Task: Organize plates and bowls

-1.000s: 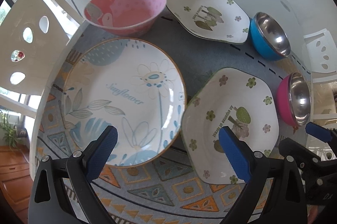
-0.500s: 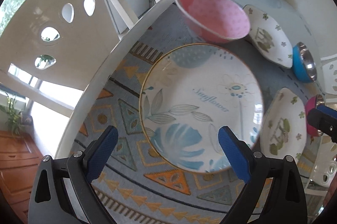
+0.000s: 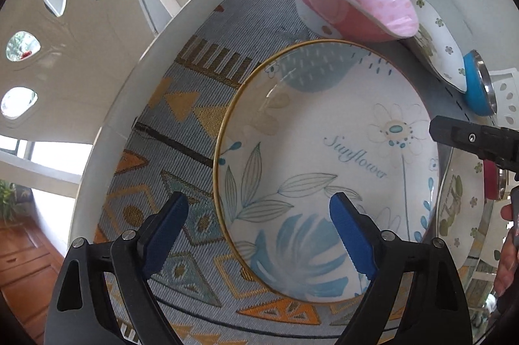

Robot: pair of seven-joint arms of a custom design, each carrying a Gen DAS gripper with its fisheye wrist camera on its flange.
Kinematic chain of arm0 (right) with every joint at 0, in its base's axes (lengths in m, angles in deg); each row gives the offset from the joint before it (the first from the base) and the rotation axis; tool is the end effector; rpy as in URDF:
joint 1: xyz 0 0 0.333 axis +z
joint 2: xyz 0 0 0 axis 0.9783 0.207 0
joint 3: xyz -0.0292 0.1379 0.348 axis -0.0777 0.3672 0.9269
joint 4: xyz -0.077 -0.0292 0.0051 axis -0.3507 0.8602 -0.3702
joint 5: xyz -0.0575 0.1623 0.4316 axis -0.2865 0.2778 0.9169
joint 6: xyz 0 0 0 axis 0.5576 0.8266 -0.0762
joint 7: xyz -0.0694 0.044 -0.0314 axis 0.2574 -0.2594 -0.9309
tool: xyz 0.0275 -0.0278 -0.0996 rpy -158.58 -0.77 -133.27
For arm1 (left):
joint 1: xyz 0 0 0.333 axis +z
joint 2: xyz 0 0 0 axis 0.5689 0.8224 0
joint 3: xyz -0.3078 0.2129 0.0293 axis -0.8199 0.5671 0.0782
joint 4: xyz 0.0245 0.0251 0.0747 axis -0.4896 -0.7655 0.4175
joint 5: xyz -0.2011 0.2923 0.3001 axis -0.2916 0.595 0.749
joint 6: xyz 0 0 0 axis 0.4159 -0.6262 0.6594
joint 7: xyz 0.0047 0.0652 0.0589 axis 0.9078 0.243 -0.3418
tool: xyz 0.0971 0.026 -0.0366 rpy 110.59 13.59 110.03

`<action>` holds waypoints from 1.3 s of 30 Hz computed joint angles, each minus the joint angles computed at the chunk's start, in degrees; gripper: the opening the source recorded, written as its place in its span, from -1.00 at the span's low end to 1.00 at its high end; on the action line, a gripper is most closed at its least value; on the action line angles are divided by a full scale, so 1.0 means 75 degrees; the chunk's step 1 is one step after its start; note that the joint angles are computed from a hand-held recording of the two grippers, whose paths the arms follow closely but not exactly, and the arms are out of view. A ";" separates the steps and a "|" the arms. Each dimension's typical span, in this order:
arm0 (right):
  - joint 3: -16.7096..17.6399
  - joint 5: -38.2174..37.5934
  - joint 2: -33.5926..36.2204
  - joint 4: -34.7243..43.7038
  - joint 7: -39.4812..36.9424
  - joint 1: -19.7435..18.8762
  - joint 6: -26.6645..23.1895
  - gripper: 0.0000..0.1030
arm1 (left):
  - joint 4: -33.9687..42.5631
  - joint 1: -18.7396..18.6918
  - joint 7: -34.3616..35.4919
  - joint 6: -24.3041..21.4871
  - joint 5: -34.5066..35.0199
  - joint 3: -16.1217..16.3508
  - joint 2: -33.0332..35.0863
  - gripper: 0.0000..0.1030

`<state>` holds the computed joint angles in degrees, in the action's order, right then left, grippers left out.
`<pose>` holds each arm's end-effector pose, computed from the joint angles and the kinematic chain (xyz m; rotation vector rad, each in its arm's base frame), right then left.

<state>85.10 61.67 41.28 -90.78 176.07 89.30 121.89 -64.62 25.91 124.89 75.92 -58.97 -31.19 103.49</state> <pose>0.6925 0.1952 0.3753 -2.3023 2.0359 0.1041 0.6674 -0.1773 0.3243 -2.4145 1.9504 -0.3052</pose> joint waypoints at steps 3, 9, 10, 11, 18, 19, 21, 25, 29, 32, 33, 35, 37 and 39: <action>-0.0016 -0.0283 0.0094 0.0137 0.0061 0.0101 0.0095 0.96 | 0.0228 0.0044 0.0042 -0.0139 -0.0071 0.0008 0.0208 0.71; 0.0127 -0.0069 0.0382 0.0502 -0.0240 0.0111 -0.0180 0.95 | 0.0580 0.0031 0.0002 -0.0313 -0.0063 0.0051 0.0490 0.67; 0.0143 0.0021 0.0483 0.0574 -0.0249 0.0098 -0.0284 0.83 | 0.0579 0.0069 0.0060 -0.0317 -0.0128 0.0033 0.0499 0.65; 0.0146 0.0104 0.0590 0.0644 -0.0270 0.0068 -0.0339 0.73 | 0.0526 0.0079 0.0110 -0.0272 -0.0117 0.0041 0.0457 0.65; 0.0284 0.0733 0.0887 0.0770 -0.0656 -0.0059 -0.0429 0.44 | 0.0262 -0.0079 -0.0209 0.0110 0.0197 0.0171 0.0287 0.15; 0.0271 0.0601 0.0899 0.0783 -0.0705 -0.0002 -0.0437 0.44 | 0.0195 -0.0057 -0.0269 0.0214 0.0152 0.0166 0.0247 0.07; 0.0270 0.0526 0.0831 0.0701 -0.0783 0.0029 -0.0430 0.44 | 0.0162 0.0016 -0.0212 0.0261 0.0037 0.0114 0.0225 -0.08; 0.0340 0.0786 0.0817 0.0711 -0.0940 -0.0038 -0.0570 0.45 | 0.0113 0.0015 0.0094 0.0328 -0.0008 0.0037 0.0189 -0.19; 0.0286 0.0230 0.0791 0.0647 -0.1073 0.0241 -0.0646 0.45 | -0.0061 -0.0018 0.0041 0.0376 -0.0036 0.0048 0.0069 -0.20; 0.0314 0.0133 0.0740 0.0545 -0.1073 0.0352 -0.0720 0.47 | -0.0302 -0.0057 -0.0105 0.0438 0.0029 0.0067 -0.0078 -0.20; 0.0331 0.0170 0.0707 0.0474 -0.1084 0.0359 -0.0663 0.47 | -0.0359 -0.0063 -0.0137 0.0437 0.0039 0.0060 -0.0120 -0.19; 0.0355 0.0274 0.0630 0.0355 -0.1087 0.0356 -0.0660 0.48 | -0.0503 -0.0075 -0.0227 0.0416 0.0052 0.0048 -0.0229 -0.19; 0.0380 0.0357 0.0558 0.0262 -0.1109 0.0363 -0.0722 0.48 | -0.0787 -0.0057 -0.0287 0.0557 0.0064 0.0045 -0.0342 -0.18; 0.0400 0.0411 0.0519 0.0169 -0.1142 0.0391 -0.0690 0.48 | -0.0972 -0.0064 -0.0373 0.0597 0.0078 0.0028 -0.0467 -0.18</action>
